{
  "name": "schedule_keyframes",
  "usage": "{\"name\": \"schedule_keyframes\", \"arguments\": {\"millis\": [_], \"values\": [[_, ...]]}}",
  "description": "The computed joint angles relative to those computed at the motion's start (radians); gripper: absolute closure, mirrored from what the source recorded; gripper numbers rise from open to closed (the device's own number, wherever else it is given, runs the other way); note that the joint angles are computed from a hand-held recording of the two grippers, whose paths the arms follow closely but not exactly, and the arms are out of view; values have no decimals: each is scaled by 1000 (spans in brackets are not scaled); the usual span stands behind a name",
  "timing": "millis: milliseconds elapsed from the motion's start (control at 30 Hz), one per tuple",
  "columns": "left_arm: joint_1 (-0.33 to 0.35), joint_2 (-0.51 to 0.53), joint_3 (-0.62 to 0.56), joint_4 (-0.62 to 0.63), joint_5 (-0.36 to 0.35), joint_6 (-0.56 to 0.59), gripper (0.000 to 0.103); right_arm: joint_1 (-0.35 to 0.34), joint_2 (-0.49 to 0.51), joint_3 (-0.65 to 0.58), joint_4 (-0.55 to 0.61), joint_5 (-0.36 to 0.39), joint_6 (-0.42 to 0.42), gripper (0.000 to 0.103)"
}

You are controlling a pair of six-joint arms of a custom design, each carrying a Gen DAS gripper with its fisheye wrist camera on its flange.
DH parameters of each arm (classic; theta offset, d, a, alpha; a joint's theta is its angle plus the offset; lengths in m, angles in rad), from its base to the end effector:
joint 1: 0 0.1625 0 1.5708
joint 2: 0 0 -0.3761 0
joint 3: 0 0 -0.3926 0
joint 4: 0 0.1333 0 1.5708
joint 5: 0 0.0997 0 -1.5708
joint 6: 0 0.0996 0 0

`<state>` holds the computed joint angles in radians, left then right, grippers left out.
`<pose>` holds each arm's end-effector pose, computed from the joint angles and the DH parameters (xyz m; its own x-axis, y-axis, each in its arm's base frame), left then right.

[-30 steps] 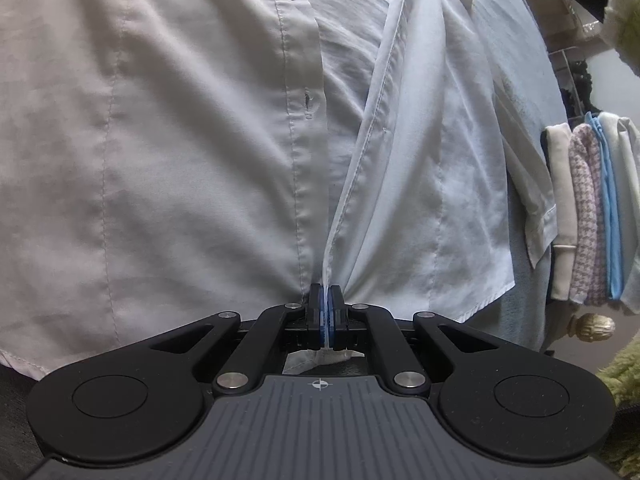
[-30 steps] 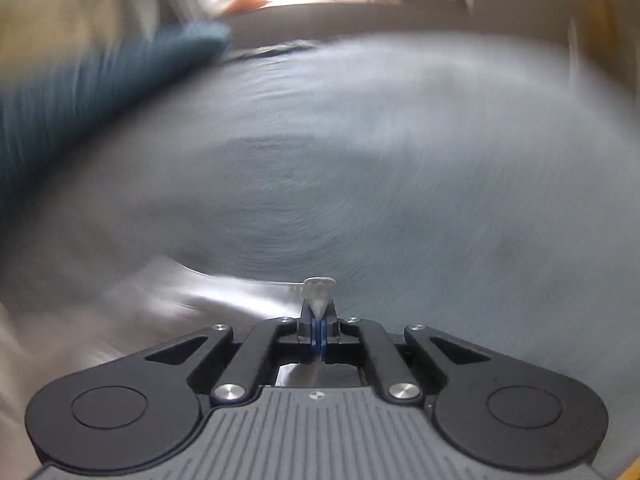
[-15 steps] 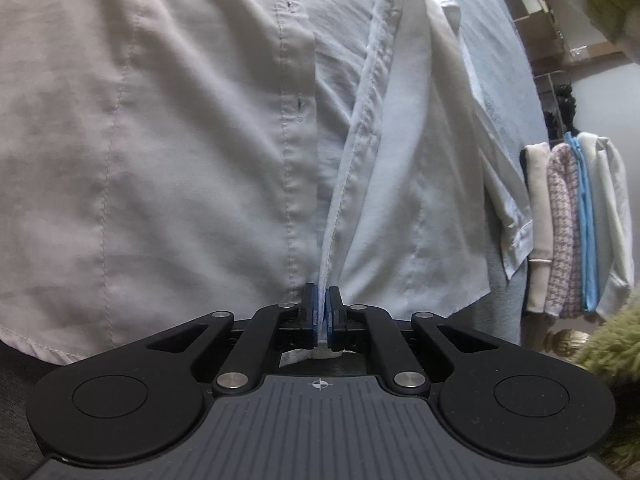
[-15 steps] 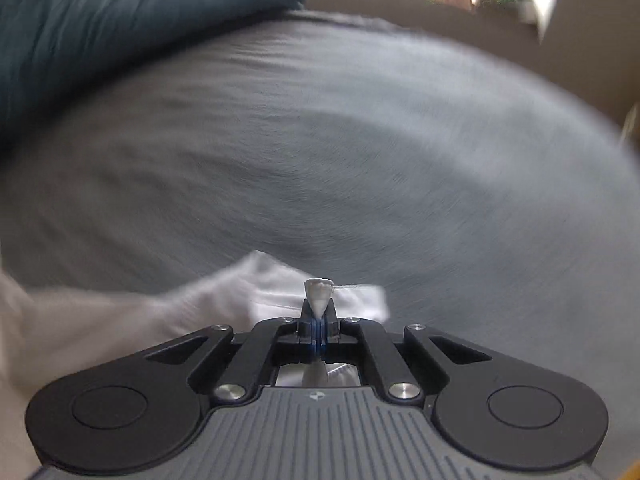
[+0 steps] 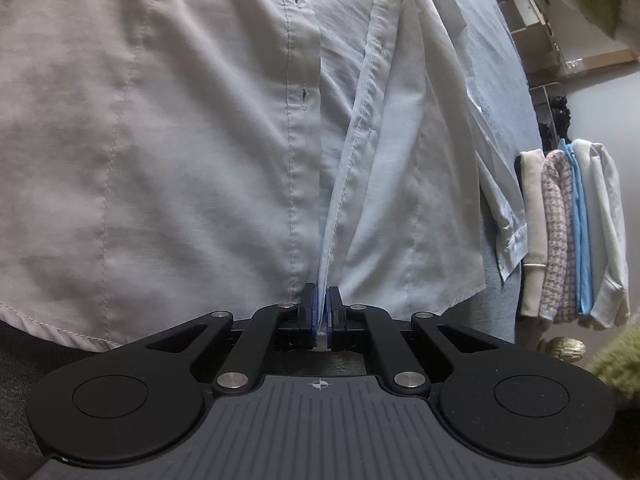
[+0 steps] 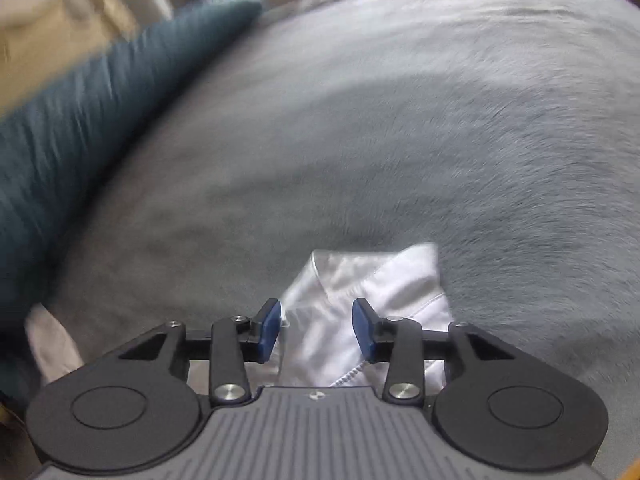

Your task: Fold clothes

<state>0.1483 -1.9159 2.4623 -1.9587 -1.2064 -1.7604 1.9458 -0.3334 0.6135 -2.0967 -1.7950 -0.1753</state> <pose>-0.2638 -0.2101 0.2048 -0.9436 -0.3190 -0.0887 -0.2650 0.8882 -0.3754 0.4159 -0.7530 0.1071 -0.8509 -0.4595 0.2548 -0.5115 0.8352 -0.2020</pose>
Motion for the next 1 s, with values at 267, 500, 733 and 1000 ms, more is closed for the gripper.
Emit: {"name": "schedule_keyframes", "arguments": {"millis": [267,500,733,1000], "values": [[1,-12,5,6,10,45,100,-29,-447,427,-98,197,0,61],[12,-17,-6,29,3,83,100,-61,-890,747,275,264,-151,60],[-5,50,-107,179,15,110,75,-22,-1186,1049,694,-137,-156,61],[-53,231,-288,399,58,185,73,63,-1446,1376,479,-305,-300,64]]}}
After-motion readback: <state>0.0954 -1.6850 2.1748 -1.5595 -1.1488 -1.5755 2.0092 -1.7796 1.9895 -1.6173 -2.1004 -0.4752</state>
